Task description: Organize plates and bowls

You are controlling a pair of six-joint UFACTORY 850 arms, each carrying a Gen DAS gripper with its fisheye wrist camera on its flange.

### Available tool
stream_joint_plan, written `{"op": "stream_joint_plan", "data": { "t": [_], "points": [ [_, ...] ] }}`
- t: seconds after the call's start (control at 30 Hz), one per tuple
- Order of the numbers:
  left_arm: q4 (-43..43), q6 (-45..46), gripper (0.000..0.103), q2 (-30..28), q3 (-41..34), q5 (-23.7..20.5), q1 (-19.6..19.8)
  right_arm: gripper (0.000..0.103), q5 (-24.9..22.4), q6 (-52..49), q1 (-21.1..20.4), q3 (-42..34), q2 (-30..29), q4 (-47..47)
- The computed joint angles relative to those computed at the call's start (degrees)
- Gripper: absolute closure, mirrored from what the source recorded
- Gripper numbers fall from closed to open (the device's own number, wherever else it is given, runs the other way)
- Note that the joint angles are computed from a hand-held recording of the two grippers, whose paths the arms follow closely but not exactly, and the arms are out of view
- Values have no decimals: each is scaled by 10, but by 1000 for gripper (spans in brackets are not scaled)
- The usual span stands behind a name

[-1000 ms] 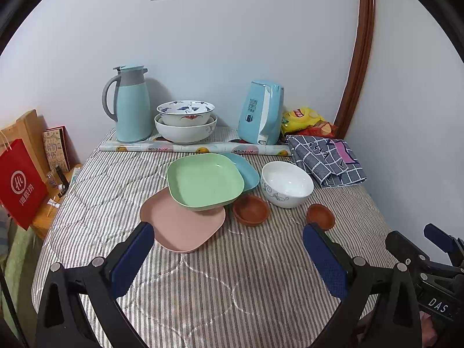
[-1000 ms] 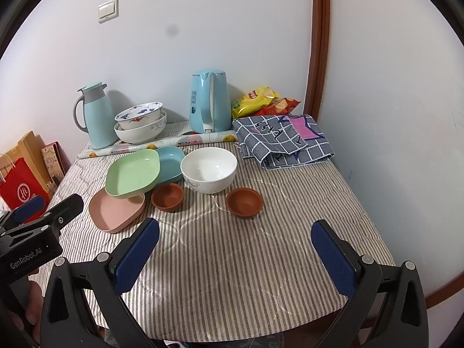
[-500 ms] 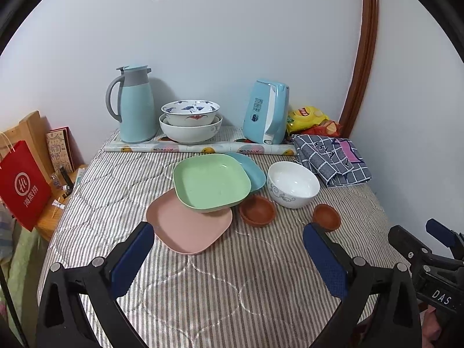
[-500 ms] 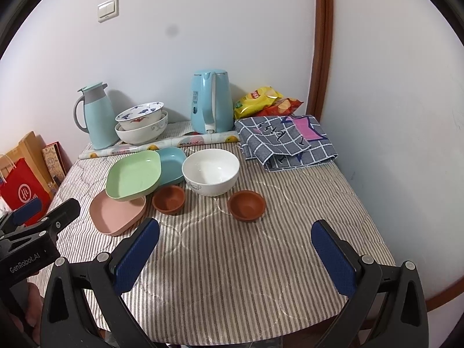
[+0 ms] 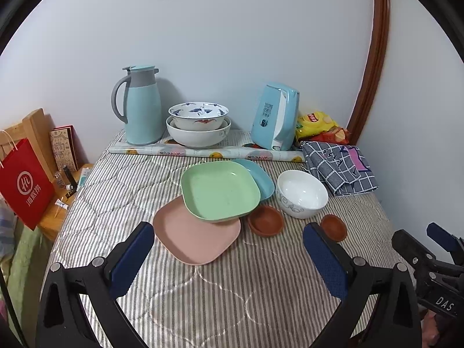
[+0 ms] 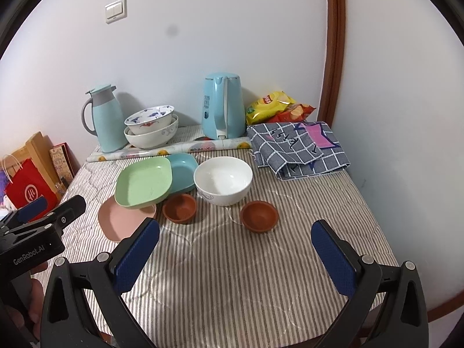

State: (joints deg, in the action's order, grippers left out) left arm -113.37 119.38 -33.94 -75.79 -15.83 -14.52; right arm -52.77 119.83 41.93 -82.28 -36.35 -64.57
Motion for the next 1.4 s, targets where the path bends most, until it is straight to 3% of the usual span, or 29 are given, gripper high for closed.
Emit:
{"op": "stream_joint_plan", "data": {
  "t": [0.4,0.73,1.17,1.4],
  "points": [
    [52,-61,0,-30,-55,26,-15,1,40,4,-28,5,7,-18],
    [152,-175,2,-69,-116,47,-19,10,79,-36,-57,-20,-15,-18],
    [510,-540,7,-155,-238,45,-20,28,131,-111,-95,-92,-75,33],
    [629,-662,10,-202,-301,32,-17,34,157,-137,-112,-127,-104,51]
  ]
}}
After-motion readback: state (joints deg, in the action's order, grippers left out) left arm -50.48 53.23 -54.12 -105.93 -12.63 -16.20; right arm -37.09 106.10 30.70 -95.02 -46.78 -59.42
